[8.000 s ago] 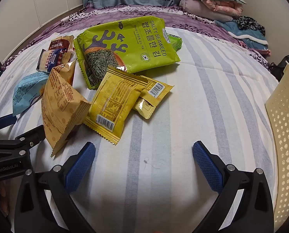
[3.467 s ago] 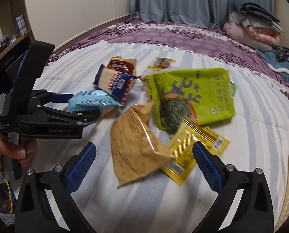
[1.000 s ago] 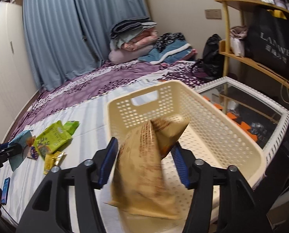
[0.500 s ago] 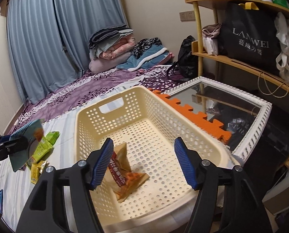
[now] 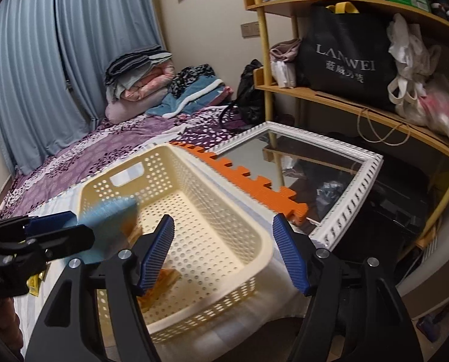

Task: Organize snacks
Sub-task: 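Release the light blue bag into the cream basket with the left tool, then move both tools back from the basket to the snack pile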

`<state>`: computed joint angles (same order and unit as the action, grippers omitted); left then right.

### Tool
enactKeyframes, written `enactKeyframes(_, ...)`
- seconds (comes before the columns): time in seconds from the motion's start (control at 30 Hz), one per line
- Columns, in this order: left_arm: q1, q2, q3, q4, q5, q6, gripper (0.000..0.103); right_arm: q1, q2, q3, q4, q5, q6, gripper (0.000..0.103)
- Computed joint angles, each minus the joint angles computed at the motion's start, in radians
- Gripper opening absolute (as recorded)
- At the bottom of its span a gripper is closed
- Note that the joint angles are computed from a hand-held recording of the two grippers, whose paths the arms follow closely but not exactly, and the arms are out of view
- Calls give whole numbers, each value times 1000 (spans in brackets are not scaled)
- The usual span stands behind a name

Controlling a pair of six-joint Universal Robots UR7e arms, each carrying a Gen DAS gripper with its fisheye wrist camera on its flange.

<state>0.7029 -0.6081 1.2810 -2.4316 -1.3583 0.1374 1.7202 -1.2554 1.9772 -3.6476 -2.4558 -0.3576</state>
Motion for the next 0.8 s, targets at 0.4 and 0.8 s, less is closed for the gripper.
enactKeyframes(0.4,-32,-12,40,-112,273,53,98,12,15,-14,7,14,1,80)
enactKeyframes(0.8,-20,-46,71,-137,358,51,99,40,61,-61,64,29,-3,81)
